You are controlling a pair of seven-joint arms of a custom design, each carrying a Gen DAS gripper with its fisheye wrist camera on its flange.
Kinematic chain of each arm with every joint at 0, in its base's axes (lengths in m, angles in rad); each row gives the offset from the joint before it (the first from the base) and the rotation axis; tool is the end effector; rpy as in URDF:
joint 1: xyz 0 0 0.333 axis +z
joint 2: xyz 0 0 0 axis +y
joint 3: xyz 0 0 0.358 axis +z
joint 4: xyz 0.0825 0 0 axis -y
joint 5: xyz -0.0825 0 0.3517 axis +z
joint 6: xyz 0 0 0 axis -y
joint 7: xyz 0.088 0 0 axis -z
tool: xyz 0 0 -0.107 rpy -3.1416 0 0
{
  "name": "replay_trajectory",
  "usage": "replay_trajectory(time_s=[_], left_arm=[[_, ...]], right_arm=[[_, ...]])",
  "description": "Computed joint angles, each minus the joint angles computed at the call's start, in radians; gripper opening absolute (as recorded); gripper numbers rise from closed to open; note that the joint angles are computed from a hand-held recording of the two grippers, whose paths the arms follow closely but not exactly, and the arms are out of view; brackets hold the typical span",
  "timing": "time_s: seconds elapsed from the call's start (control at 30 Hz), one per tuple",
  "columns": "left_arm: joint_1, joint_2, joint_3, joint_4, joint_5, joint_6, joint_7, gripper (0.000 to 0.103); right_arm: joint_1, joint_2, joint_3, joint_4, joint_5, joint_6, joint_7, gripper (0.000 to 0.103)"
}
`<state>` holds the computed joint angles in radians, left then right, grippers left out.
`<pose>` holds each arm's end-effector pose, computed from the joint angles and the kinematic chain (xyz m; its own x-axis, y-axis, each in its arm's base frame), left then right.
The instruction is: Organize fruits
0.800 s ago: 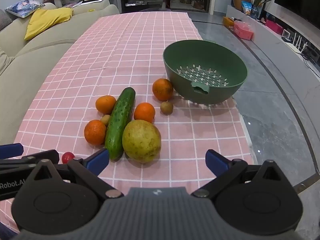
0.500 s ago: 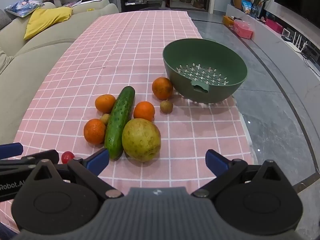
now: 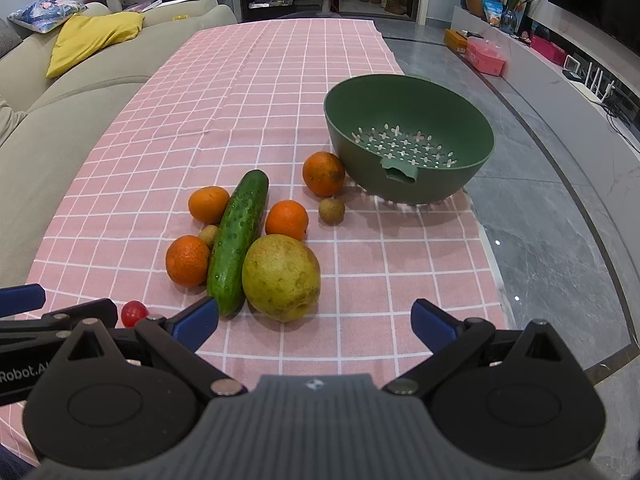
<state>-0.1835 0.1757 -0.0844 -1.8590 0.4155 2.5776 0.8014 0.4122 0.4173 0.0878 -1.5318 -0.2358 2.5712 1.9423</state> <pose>0.6020 -0.1684 0.5405 0.1924 -0.9789 0.0688 -0.7973 -0.1968 -0.5707 0.6284 0.3332 0.5385 0.2755 -0.9606 -0.0364 -0.7774 -0.2003 -0.5963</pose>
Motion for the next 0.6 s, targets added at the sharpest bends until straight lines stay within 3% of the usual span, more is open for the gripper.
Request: replay_trajectory(time_s=[0.6], left_arm=[[-0.001,0.0,0.0,0.001,0.002,-0.001,0.0,0.096]], right_arm=[[0.001,0.002,0.0,0.005,0.001,-0.006,-0.002,0.099]])
